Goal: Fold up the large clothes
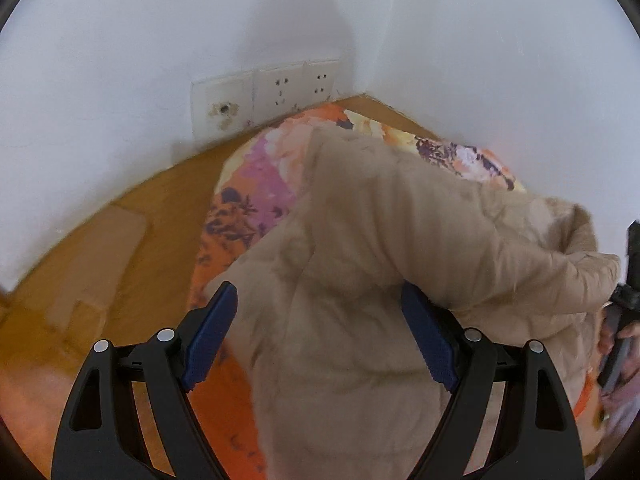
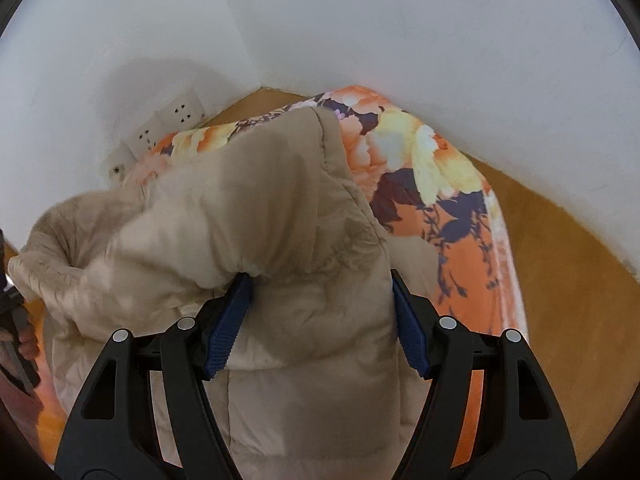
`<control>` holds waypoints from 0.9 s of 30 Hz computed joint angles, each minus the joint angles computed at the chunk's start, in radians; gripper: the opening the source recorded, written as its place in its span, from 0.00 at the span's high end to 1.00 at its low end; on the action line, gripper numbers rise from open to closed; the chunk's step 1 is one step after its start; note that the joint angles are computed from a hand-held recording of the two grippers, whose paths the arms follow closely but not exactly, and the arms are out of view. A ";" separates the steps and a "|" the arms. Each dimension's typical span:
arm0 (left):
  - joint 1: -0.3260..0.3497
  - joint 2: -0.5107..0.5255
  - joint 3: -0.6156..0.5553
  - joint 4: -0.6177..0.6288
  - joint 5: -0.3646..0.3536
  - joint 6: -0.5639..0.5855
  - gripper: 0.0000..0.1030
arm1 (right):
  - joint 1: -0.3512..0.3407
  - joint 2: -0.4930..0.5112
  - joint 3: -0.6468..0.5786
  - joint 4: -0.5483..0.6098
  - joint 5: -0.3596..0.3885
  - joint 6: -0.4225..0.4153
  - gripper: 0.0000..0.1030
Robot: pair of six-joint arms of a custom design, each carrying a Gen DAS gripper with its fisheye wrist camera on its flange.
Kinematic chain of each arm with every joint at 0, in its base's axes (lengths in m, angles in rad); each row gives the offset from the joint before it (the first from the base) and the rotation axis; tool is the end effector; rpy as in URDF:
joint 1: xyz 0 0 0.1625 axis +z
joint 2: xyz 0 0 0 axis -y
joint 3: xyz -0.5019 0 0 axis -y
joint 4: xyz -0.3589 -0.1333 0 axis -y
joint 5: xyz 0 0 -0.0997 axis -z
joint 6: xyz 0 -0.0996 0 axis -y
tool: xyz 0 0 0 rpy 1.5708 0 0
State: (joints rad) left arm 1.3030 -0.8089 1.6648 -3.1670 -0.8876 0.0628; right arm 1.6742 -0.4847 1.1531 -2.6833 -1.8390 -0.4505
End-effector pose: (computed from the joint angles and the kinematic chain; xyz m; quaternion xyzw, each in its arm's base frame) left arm 0.0020 -0.7341 0.2648 0.0250 0.8864 -0.3710 0.2758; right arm 0.1948 -0.8414 0.1300 0.2360 -0.9379 0.1925 0.1661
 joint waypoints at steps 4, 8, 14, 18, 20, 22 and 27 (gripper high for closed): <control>0.025 0.019 -0.065 0.053 -0.060 -0.070 0.22 | -0.007 0.024 -0.072 0.073 0.034 0.063 0.34; 0.034 0.035 -0.086 0.036 -0.087 -0.107 0.50 | -0.017 0.034 -0.108 0.099 0.077 0.129 0.47; 0.021 0.033 -0.075 -0.058 -0.056 -0.106 0.89 | -0.003 0.021 -0.071 -0.014 0.088 0.079 0.89; -0.001 0.048 -0.097 -0.115 0.005 -0.042 0.90 | 0.015 0.031 -0.066 -0.118 0.111 0.034 0.89; -0.006 0.069 -0.135 -0.107 0.047 -0.019 0.90 | 0.019 0.054 -0.099 -0.125 0.102 0.035 0.89; 0.002 0.091 -0.185 -0.064 0.072 -0.032 0.90 | 0.021 0.088 -0.160 -0.087 0.083 0.055 0.89; 0.033 0.140 -0.298 0.099 0.113 -0.085 0.89 | 0.009 0.165 -0.308 0.035 0.015 0.117 0.87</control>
